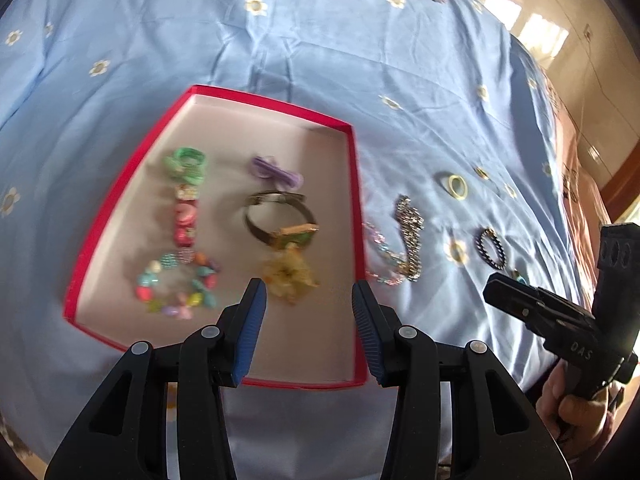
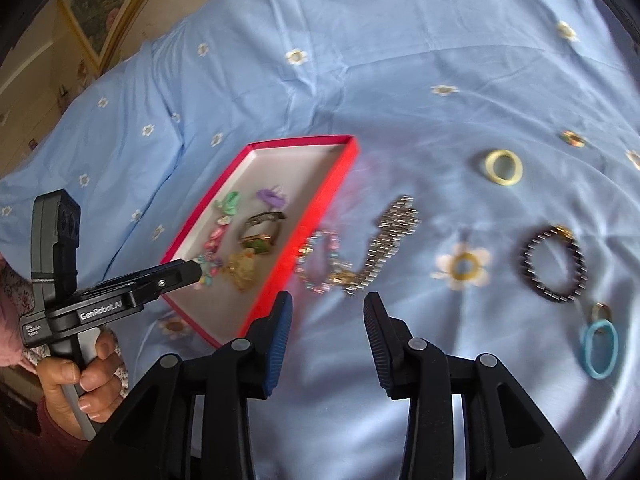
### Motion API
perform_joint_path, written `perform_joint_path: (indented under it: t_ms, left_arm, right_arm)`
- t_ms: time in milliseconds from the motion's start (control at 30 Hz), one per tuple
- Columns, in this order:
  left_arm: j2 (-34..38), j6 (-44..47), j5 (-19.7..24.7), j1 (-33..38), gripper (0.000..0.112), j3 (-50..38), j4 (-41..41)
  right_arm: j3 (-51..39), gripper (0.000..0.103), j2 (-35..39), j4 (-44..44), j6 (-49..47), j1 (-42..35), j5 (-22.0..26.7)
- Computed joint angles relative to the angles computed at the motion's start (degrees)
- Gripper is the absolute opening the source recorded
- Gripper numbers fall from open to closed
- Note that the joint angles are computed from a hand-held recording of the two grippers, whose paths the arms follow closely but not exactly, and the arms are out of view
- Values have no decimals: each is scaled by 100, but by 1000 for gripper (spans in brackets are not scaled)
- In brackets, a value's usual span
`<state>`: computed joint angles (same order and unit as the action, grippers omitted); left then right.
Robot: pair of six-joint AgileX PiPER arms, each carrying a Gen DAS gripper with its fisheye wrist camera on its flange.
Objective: Organize jewelry
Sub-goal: 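Move the open left tool to the silver chain while the right approaches the black bead bracelet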
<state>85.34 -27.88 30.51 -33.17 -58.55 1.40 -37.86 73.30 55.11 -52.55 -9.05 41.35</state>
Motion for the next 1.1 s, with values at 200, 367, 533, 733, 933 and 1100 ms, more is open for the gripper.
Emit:
perform_joint_path:
  t_ms: [200, 367, 533, 733, 933, 1100]
  left_arm:
    - [249, -70, 94, -342, 43, -309, 79]
    - [529, -121, 187, -637, 43, -643, 150]
    - [831, -17, 290, -834, 43, -990, 85]
    - [1310, 285, 482, -985, 43, -1577, -42]
    - [2040, 851, 832, -949, 43, -2531, -418]
    - [2830, 1112, 1321, -904, 43, -3588, -470]
  right_arm:
    - [115, 39, -26, -8, -339, -850, 301]
    - [145, 39, 22, 6, -661, -1537, 540]
    - [70, 39, 101, -10, -844, -2075, 742]
    - [-102, 39, 297, -41, -949, -2466, 767]
    - [-358, 39, 622, -62, -1014, -2625, 627]
    - [-675, 39, 948, -112, -947, -2567, 428]
